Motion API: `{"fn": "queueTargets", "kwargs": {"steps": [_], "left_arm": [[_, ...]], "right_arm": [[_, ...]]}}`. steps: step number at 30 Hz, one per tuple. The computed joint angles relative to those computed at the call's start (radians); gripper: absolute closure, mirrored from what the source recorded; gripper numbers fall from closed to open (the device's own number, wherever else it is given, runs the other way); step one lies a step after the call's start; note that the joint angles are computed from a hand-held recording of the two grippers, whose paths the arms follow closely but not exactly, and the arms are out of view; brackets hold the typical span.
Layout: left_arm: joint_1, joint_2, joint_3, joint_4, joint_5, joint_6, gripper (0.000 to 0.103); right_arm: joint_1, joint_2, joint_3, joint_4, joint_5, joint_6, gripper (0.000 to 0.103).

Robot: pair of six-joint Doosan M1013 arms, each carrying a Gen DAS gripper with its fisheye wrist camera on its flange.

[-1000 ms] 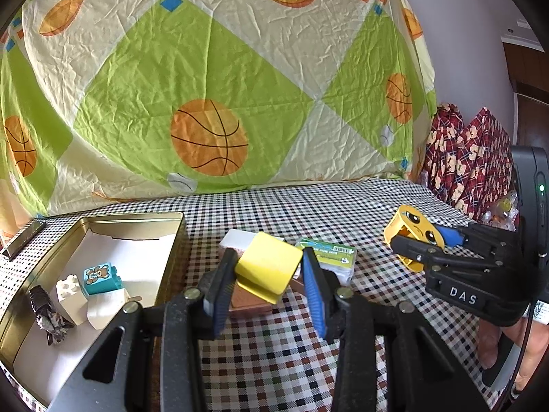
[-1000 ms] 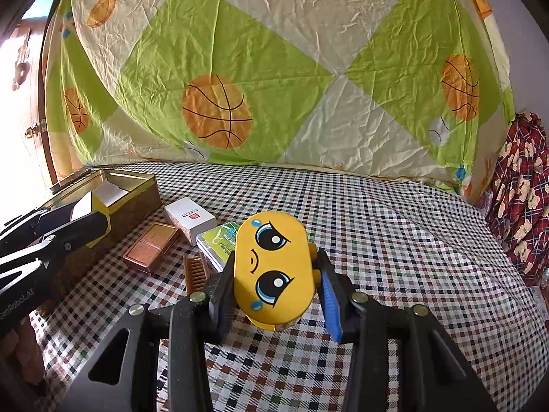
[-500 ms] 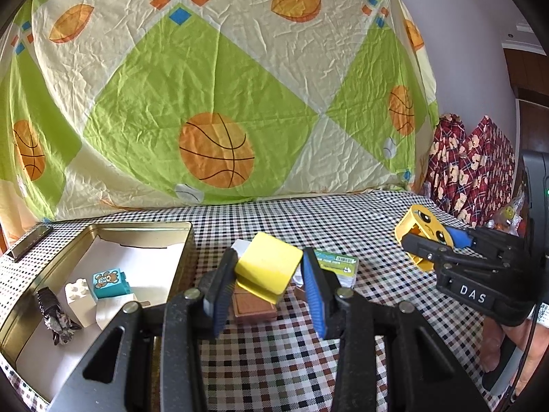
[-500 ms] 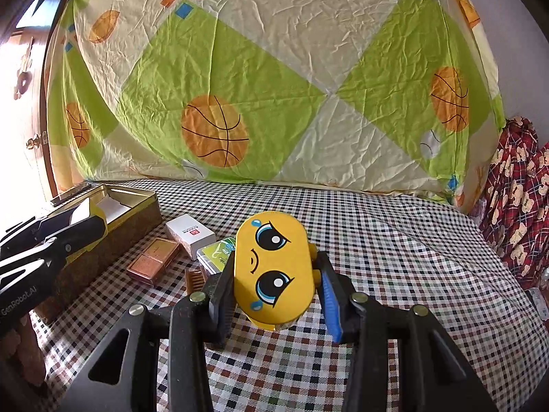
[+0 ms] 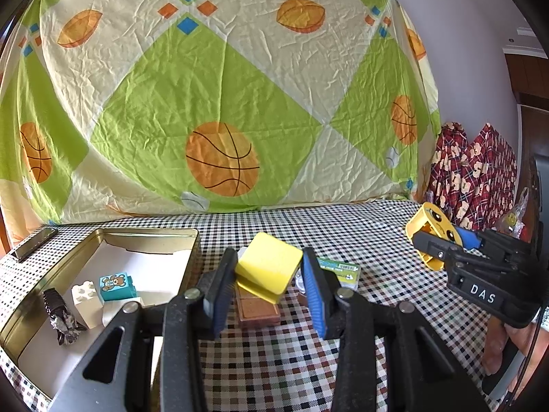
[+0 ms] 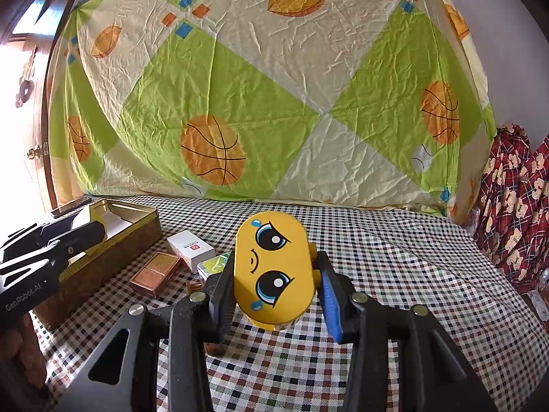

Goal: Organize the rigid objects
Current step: 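Carry the yellow sponge and yellow face box toward the tin with both grippers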

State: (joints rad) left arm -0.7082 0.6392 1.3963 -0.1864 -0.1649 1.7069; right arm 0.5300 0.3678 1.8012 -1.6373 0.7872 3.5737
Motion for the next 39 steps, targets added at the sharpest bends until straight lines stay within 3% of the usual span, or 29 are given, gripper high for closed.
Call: {"fn": "queueTargets", "kwargs": {"steps": [14,31,39], "left_arm": [[0.003,-0.008,0.022,-0.034,-0.053,0.004,0.066],[0.000,-0.017,0.044,-0.119,-0.108,0.074,0.066],[0.010,-0.021,0.049,-0.083,-0.101,0.017,0.066]], "right_arm": [[0.003,-0.009,0.016,-0.050,0.001,0.068,0.058],[0.049,-0.001,0.026,-0.163,0.090,0.135,0.058],[0.057,0.001,0.024,-0.184,0.087,0.146,0.058]]}}
